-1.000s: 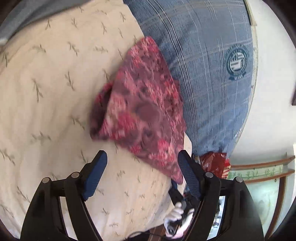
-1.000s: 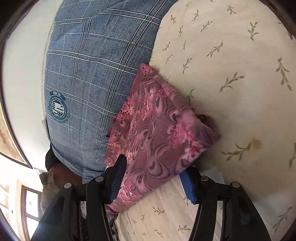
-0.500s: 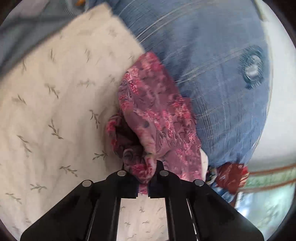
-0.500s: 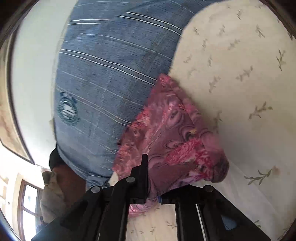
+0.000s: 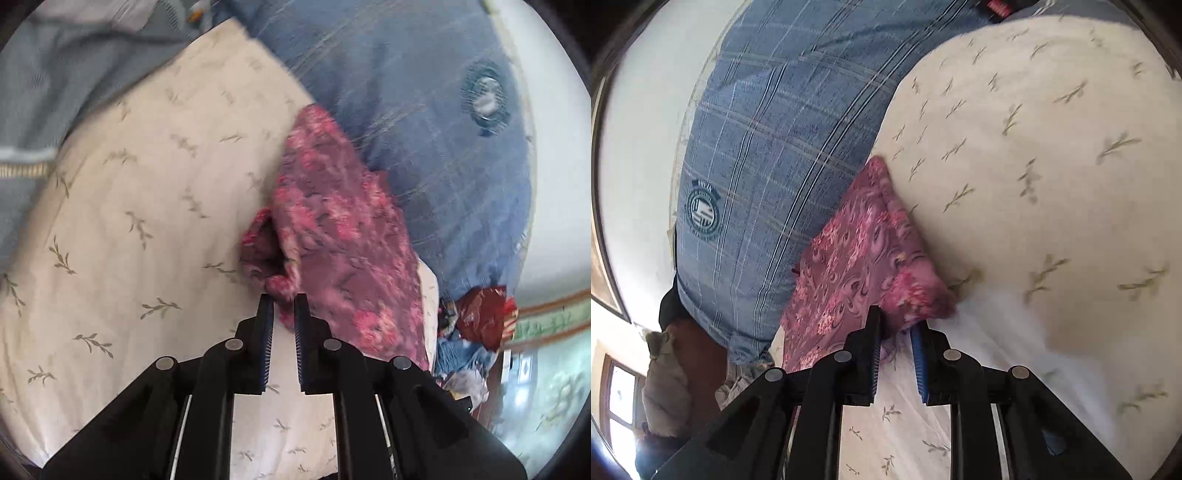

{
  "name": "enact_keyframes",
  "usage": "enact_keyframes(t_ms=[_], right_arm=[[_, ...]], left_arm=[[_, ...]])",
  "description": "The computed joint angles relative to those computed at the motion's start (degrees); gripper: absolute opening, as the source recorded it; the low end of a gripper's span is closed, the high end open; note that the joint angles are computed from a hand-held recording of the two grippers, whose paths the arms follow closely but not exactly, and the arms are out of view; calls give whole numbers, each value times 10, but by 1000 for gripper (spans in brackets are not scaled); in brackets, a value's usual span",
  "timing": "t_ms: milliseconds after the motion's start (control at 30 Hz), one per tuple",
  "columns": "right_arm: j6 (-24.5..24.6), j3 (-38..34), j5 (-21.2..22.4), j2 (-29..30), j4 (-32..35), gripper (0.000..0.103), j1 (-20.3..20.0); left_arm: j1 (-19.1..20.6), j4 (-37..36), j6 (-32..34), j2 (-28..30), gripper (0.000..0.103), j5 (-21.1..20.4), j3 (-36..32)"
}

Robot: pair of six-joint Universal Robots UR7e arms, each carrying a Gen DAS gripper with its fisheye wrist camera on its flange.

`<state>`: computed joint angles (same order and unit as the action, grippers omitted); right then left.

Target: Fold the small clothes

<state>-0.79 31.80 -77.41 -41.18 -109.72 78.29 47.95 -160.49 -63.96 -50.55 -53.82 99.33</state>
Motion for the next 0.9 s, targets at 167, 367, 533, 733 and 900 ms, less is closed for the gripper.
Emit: enact_keyframes(t_ms=[167,367,533,733,900], right_arm=[[-109,14,9,-4,-37,18,36],[-221,23,-18,27,-34,18,82],[-321,141,-113,2,-77,15,88],[-256,75,-78,18,-93,19,74],[-219,-23,-133,77,-49,13,55]], left_arm=[[-11,16,120,56,33,-5,-106],[13,146,138,155,53,-21,-246],[-1,154,196,182,49,42,-231],[-7,103,193,122,49,37,-178],[22,173,111,111,61,29,-165]])
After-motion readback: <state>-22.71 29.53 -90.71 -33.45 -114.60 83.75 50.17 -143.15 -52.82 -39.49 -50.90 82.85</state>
